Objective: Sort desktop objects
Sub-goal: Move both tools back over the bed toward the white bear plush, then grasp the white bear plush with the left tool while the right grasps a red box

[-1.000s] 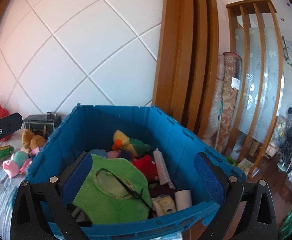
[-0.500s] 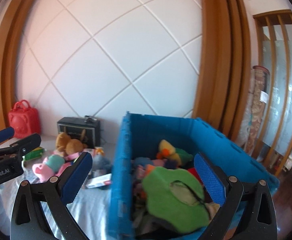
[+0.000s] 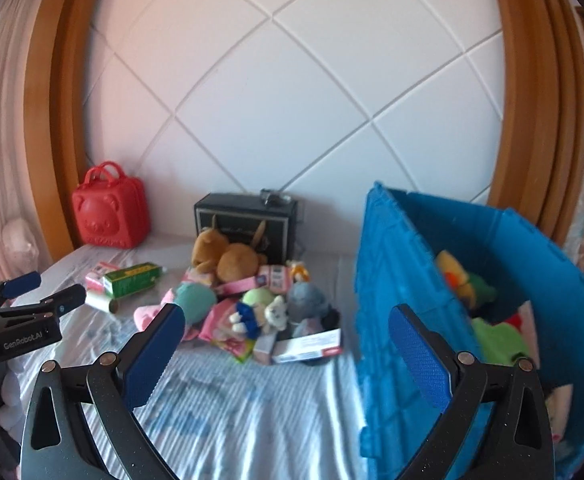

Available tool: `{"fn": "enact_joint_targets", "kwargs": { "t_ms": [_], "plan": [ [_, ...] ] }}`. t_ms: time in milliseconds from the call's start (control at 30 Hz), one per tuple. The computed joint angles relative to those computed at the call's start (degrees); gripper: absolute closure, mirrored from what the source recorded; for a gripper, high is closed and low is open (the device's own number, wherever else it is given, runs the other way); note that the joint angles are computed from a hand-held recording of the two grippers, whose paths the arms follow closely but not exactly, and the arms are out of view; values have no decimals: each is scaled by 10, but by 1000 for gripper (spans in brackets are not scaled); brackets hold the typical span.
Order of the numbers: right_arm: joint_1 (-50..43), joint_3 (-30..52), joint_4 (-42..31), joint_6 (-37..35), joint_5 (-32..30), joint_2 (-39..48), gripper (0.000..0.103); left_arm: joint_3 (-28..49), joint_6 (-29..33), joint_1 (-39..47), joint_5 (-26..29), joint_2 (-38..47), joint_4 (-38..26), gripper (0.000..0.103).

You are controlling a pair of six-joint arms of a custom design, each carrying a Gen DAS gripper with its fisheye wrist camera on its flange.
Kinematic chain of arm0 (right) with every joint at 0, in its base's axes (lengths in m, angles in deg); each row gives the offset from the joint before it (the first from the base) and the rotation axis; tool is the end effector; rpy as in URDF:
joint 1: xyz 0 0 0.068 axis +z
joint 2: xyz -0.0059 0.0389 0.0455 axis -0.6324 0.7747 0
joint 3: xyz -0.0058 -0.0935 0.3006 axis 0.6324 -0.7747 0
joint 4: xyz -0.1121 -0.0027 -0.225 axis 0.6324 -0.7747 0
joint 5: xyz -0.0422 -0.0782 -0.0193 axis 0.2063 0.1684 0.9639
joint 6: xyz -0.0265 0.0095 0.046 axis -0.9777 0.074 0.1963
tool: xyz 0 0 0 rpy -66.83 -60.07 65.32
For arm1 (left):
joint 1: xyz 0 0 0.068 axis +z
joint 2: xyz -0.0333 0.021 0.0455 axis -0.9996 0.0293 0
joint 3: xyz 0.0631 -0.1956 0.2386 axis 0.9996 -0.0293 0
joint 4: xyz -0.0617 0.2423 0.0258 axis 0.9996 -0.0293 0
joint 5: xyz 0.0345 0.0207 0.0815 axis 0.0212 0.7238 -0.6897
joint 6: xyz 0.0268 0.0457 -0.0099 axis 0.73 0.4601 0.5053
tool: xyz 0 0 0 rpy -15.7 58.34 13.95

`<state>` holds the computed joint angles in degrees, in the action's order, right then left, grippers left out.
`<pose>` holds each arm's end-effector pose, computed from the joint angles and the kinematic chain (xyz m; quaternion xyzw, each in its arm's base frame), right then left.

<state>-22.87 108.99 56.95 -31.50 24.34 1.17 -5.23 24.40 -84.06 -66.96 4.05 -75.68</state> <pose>0.2815 0.0942 0.3449 -0.3013 0.8072 0.1464 0.4860 0.1674 0.0254 0.2851 -0.2791 0.8442 0.0981 0.4470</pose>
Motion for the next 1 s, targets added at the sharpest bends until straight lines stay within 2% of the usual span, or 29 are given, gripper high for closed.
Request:
{"fn": "enact_joint_targets", "kwargs": {
  "t_ms": [200,400,600,633,700,767,1000],
  "plan": [
    [39,53,-7,19,40,111,0,-23,50,96,77,102,85,12],
    [62,107,-8,40,77,228,0,-4,84,109,134,263,183,12],
    [62,135,32,132,103,335,0,55,147,94,170,431,284,15],
    [60,142,36,149,106,353,1,72,156,91,179,454,291,18],
    [59,162,31,175,119,387,14,110,173,82,192,502,303,19],
    [57,193,16,192,123,424,20,150,187,71,198,548,312,19],
    [53,250,12,236,132,500,20,309,228,48,242,694,264,19]
  ]
}}
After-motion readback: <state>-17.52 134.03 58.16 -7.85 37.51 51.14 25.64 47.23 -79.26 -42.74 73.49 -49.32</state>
